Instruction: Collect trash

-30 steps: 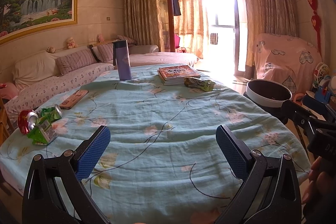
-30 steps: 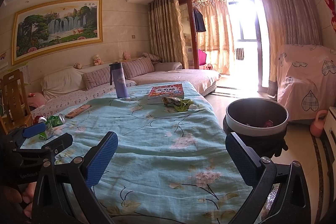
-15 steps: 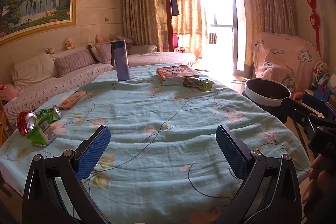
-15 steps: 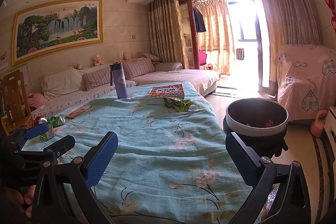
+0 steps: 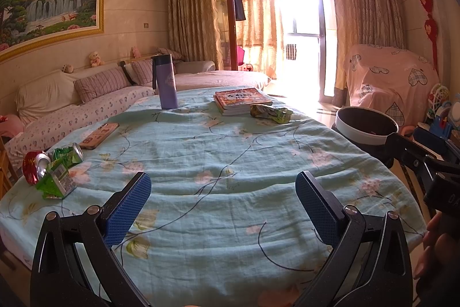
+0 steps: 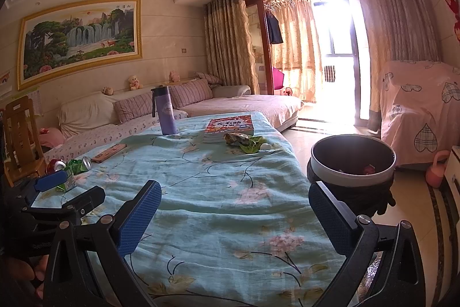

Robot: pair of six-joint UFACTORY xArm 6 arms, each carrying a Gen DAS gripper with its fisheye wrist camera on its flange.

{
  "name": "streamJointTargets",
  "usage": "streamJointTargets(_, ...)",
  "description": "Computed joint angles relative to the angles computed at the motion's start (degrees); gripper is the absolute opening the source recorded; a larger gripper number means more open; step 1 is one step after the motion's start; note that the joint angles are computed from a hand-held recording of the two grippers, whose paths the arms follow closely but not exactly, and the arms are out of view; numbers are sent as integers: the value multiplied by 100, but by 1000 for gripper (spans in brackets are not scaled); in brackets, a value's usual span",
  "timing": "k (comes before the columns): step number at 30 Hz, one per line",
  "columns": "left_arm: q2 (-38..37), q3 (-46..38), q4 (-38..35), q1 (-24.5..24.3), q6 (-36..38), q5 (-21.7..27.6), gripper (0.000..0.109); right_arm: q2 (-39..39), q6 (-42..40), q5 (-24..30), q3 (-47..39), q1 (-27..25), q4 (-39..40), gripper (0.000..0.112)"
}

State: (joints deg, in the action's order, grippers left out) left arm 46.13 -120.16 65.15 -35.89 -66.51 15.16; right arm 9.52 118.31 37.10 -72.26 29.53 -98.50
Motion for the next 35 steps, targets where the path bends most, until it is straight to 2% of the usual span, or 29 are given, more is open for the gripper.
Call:
streamJointTargets(28,9,43,-83,31,61,-56,103,15,29,-7,-9,15,7,103)
streamJointTargets(35,104,-42,-430,37,377,-86,103,39,18,-77,-40,-8,53,103)
